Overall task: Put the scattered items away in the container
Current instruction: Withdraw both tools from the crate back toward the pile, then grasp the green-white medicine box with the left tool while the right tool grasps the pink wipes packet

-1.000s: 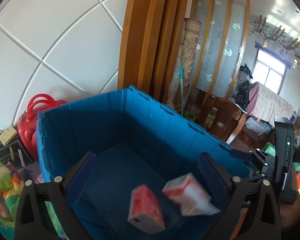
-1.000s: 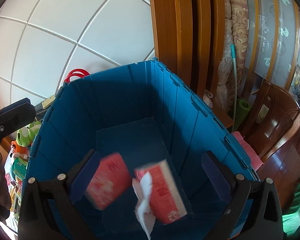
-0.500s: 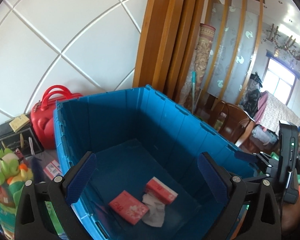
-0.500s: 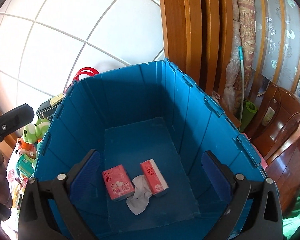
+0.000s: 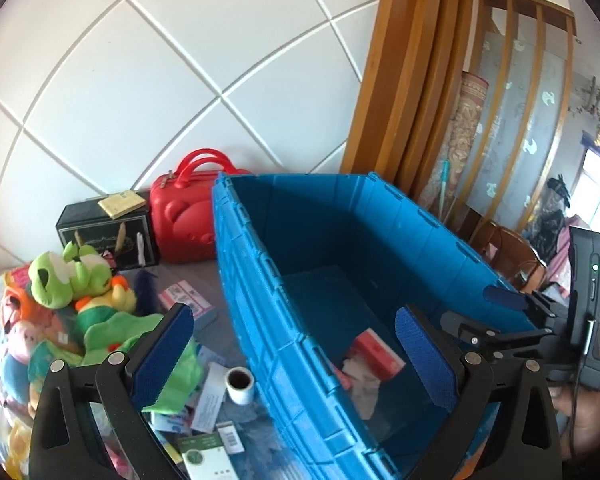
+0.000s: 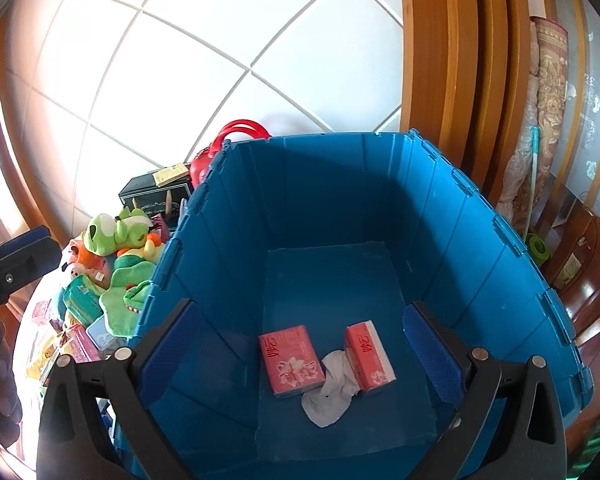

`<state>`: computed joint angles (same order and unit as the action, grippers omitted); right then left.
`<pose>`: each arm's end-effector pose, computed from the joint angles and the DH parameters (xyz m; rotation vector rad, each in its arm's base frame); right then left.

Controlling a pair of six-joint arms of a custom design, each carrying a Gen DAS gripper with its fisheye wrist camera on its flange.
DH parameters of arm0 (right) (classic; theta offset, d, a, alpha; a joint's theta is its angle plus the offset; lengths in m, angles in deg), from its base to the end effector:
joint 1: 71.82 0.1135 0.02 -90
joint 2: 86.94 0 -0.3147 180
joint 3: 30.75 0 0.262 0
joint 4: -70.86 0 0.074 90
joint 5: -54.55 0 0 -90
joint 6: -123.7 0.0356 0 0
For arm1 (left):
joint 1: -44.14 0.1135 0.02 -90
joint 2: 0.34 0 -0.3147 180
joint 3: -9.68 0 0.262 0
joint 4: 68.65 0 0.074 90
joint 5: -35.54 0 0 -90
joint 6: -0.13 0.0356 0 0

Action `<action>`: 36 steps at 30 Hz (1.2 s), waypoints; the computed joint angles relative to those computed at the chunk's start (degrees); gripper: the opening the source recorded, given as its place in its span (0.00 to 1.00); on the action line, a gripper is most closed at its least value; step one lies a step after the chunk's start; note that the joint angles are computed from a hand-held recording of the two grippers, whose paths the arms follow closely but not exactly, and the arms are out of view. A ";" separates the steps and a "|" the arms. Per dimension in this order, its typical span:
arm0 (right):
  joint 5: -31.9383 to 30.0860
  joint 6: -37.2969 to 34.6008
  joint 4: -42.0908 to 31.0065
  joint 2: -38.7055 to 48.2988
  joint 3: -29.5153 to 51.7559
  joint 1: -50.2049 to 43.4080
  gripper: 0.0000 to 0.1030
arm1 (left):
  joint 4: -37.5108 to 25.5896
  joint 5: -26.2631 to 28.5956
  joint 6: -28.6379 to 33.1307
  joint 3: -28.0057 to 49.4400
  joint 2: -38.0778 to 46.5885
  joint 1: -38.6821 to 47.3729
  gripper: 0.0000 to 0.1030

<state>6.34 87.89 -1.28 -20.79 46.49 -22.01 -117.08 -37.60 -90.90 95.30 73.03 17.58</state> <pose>0.1462 0.1363 0.3637 0.3105 2.2614 -0.0718 0.2398 -0.1314 0.4068 0.6556 2.1356 -0.5902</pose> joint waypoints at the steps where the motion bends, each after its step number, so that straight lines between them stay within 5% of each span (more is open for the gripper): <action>1: 0.57 0.66 -0.48 1.55 1.13 1.25 1.00 | -0.33 1.51 0.80 -0.70 -0.84 2.24 0.99; 7: 4.11 6.76 -4.88 12.02 10.34 8.89 1.00 | -4.26 13.25 7.78 -2.60 -3.38 17.66 0.99; 17: 6.43 8.51 -2.99 30.44 27.51 16.77 1.00 | -19.28 29.31 32.44 2.54 4.44 49.19 0.99; 24: 1.28 6.94 1.92 42.00 34.82 17.36 1.00 | -25.58 30.06 46.27 8.39 15.48 63.64 0.99; 36: -8.37 6.06 11.63 57.32 39.39 17.84 1.00 | -23.81 23.18 60.84 10.48 30.70 73.77 0.99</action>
<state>-2.02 93.95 10.35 36.53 85.88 -4.18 -140.89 -14.42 -30.06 105.78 103.73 91.35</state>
